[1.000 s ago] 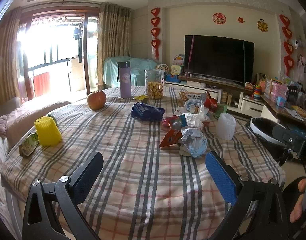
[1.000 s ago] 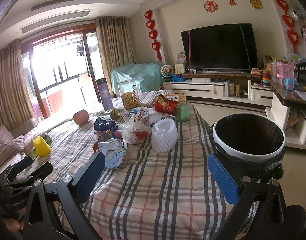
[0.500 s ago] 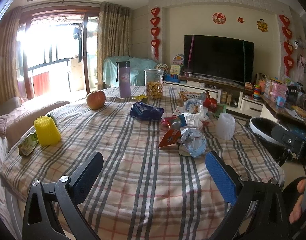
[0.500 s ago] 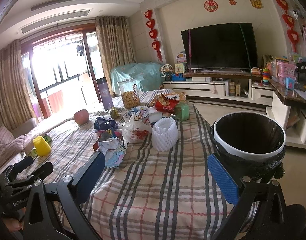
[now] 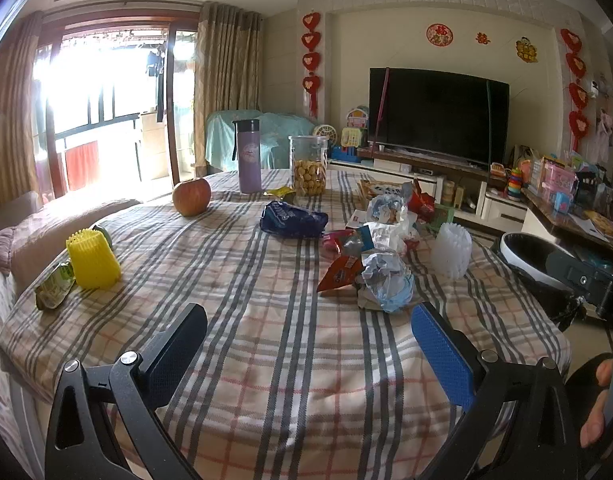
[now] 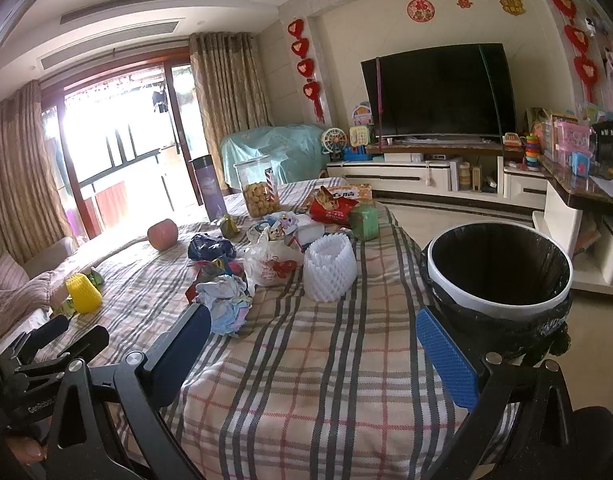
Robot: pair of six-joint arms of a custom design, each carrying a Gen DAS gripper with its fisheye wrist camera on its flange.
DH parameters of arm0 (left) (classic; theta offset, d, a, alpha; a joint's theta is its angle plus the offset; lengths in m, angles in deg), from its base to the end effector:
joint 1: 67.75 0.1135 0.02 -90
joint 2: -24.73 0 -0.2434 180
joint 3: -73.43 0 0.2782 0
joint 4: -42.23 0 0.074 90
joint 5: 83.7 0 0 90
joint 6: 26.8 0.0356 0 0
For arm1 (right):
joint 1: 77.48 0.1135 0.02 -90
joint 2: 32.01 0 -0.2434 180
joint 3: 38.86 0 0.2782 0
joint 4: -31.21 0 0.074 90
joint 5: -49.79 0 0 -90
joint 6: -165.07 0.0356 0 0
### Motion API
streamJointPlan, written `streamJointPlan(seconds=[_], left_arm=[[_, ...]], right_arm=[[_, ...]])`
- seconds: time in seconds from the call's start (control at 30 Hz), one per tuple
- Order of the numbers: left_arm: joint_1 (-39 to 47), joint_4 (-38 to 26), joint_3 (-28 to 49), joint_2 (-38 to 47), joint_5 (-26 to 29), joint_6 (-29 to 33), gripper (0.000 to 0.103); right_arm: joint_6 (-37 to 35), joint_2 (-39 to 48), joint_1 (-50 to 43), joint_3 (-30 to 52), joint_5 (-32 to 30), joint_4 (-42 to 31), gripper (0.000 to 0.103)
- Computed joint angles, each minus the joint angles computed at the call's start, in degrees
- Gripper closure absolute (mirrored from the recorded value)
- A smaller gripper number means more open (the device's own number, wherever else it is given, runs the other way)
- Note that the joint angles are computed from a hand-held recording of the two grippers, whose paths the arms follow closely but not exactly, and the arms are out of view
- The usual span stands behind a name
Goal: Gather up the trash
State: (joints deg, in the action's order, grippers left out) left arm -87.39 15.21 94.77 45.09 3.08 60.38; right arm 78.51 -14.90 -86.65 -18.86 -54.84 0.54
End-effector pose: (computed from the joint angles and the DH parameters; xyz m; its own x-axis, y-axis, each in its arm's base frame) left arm 0.1593 -0.0547 0.1549 -0.4271 0.1003 -0.8986 0.2674 0.9634 -0.0196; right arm 0.1605 -0.0168 0.1486 -0.4633 0.1336 -0.8761 -0.0387 0.9846 0.1706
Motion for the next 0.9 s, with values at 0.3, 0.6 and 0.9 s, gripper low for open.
streamJointPlan(seconds=[0.3, 0.6, 0.9], left_arm=[[-0.82, 3.98, 1.42, 6.70, 0.01, 0.19, 0.001], [-1.26, 11.26, 5.77, 21.58, 1.38, -0.05, 0.001], [-2.18, 18.44, 13.21, 39.51, 1.87, -0.61, 0.001]], right_arm=[[-0.50, 2.69, -1.39, -0.05, -1.09, 2.07, 0.000], [-2.08, 21.22, -4.65, 3.72, -4.95, 13.83, 0.000], [-4.22, 42.78, -4.37, 11.08, -6.22, 21.85, 0.000]])
